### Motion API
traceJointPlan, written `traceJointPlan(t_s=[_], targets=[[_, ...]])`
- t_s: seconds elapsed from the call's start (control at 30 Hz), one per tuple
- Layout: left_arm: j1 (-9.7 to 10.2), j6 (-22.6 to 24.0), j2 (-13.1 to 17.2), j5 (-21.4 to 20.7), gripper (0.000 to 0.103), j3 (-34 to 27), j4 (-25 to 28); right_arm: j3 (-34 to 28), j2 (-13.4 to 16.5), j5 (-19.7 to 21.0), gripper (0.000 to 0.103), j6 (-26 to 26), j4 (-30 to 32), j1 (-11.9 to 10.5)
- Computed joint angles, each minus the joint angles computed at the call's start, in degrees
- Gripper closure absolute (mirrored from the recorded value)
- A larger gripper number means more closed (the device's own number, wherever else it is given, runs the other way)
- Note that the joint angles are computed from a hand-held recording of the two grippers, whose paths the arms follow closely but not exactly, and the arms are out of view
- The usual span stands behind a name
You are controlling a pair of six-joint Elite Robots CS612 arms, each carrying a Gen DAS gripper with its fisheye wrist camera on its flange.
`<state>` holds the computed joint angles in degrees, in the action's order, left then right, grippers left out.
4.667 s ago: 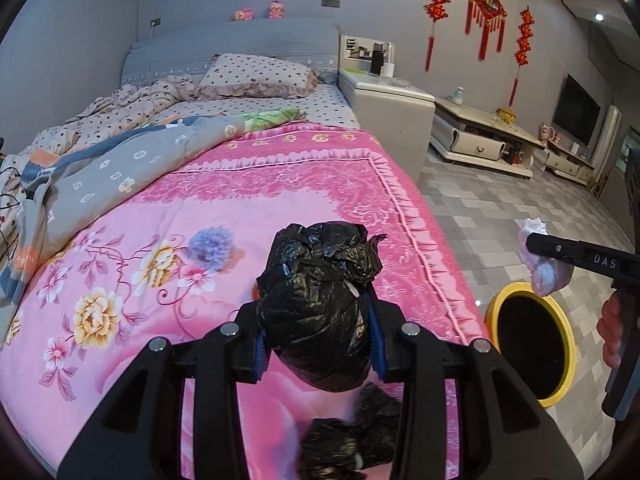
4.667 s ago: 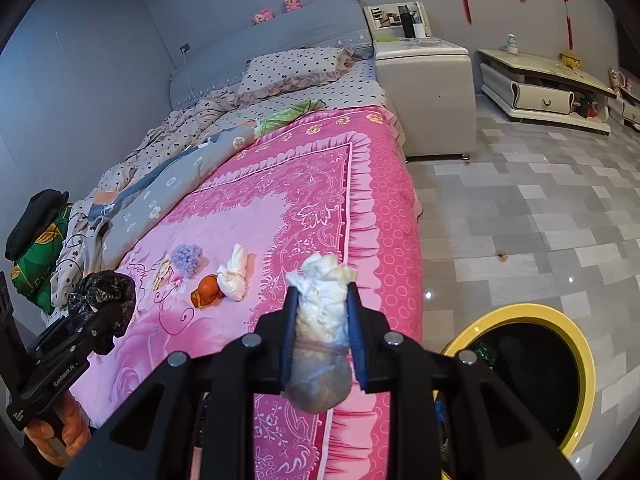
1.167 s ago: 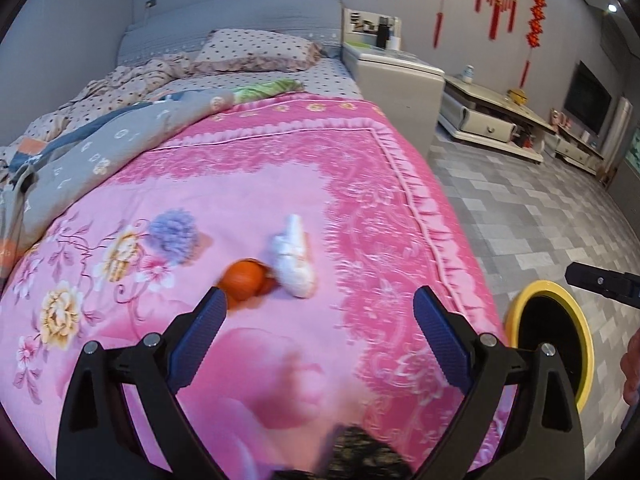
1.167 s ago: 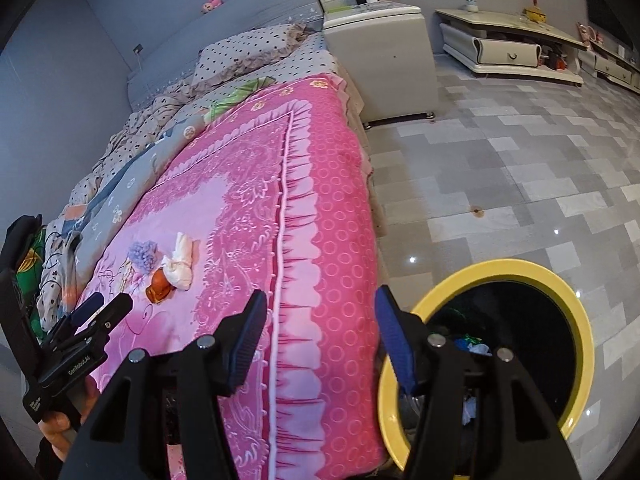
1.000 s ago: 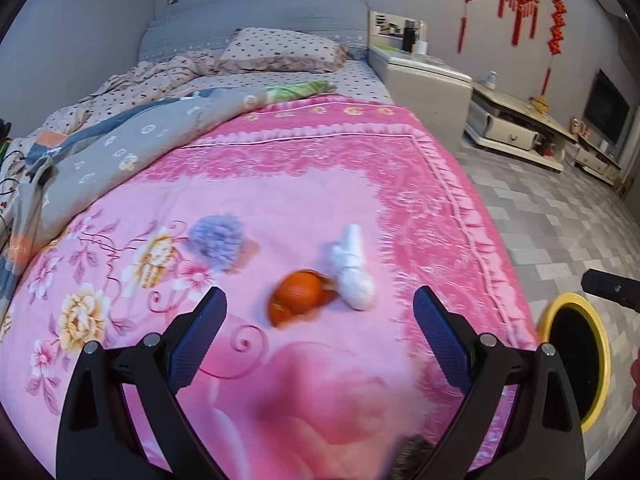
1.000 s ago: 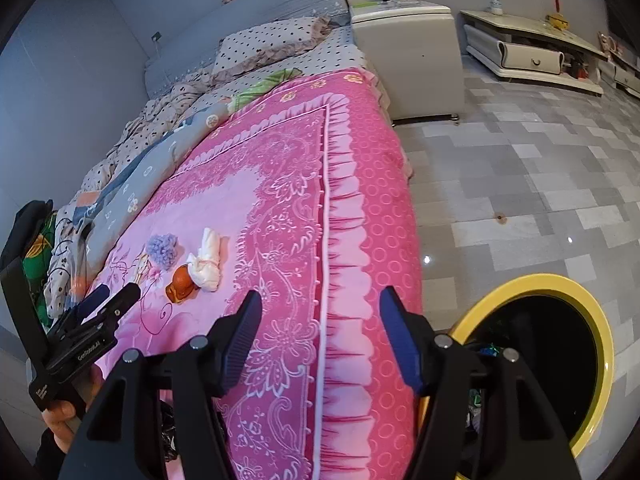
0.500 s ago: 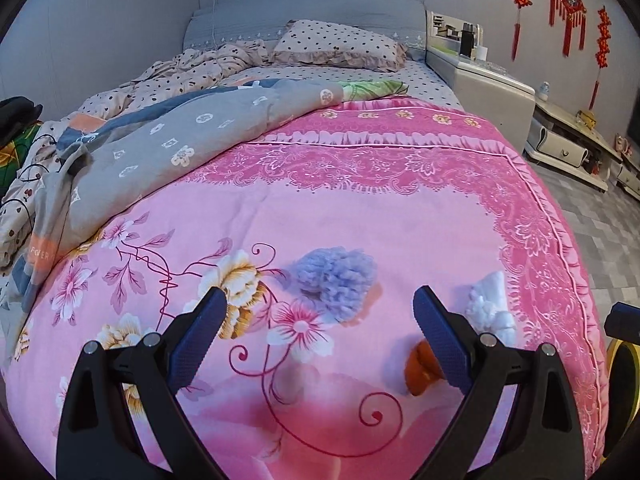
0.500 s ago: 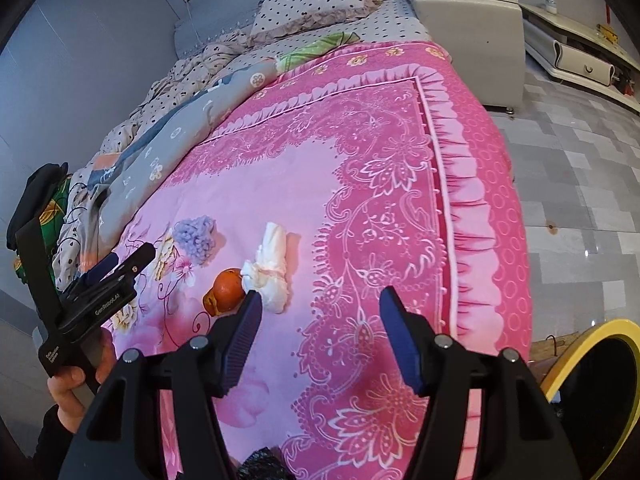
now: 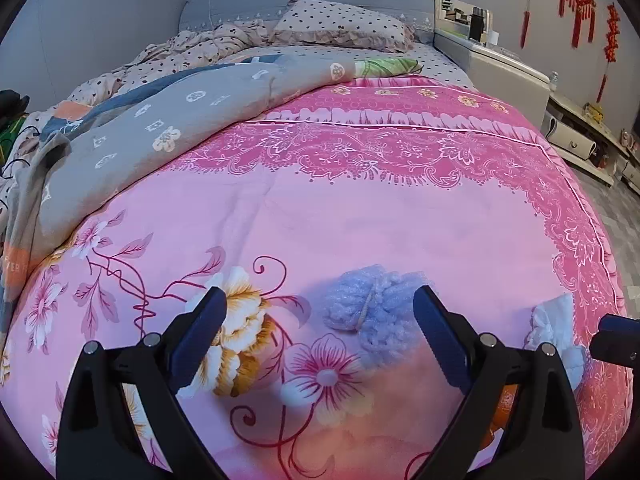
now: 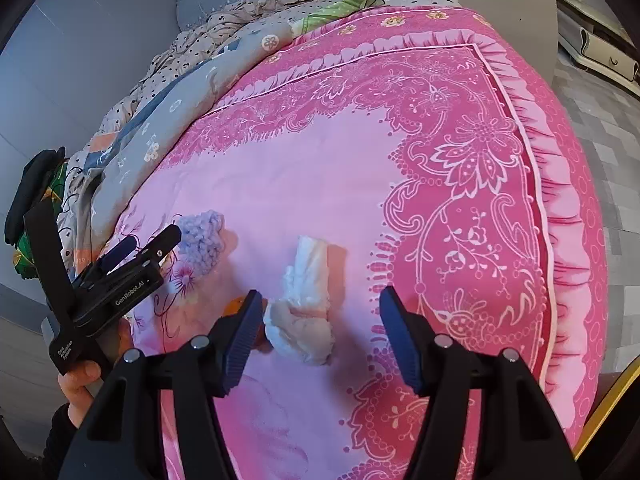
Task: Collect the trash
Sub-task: 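Move both open tools back toward the purple yarn ball and white tissue, then grasp the purple yarn ball with the left tool while the right tool grasps the white tissue bundle, then carry the yarn ball and tissue bundle over the yellow-rimmed bin with both tools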
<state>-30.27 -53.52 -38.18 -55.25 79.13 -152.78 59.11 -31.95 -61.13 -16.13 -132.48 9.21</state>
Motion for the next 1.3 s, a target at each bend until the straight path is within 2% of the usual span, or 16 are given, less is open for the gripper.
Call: traceJointPlan(t_s=[0.27, 0.33, 0.5, 0.57, 0.67, 0.73, 0.83, 0.97, 1.3], targets=[[0.16, 5.27, 2.41, -1.62, 0.014, -2.76, -2.33, -2.31, 1.75, -1.5, 0.047, -0.13, 1.17, 0.92], [0.31, 6.67, 2.92, -2.51, 0.022, -3.37, -2.57, -2.68, 1.99, -1.47, 0.054, -0.38, 2.13, 0.93], [0.84, 8.47, 4.33, -5.15, 0.044, -5.66, -1.22, -2.53, 2.08, -1.88, 0.06, -1.55, 2.68, 1.09], [0.88, 8.57, 4.62, -4.9, 0.046, -5.99, -1.17, -2.67, 2.18, -1.87, 0.065, -2.11, 2.93, 1.21], [0.95, 8.17, 4.79, -4.62, 0.05, -6.13, -1.47, -2.38, 2.02, -1.61, 0.079, -3.05, 2.7, 1.31], [0.95, 7.32, 4.7, -4.33, 0.053, -5.87, -1.79, -1.92, 1.78, -1.49, 0.086, -3.51, 2.05, 1.4], [0.86, 6.81, 4.43, -4.0, 0.055, -5.43, -1.82, -1.13, 1.44, -1.18, 0.089, -4.67, 0.92, 1.52], [0.63, 5.83, 3.62, -3.21, 0.055, -4.57, -1.23, 0.12, 0.69, -0.94, 0.09, -4.68, -0.36, 1.38], [-0.95, 2.06, -0.73, -1.73, 0.055, 1.39, -4.53, 4.05, -2.28, 1.65, 0.09, -3.73, -2.21, 0.14]])
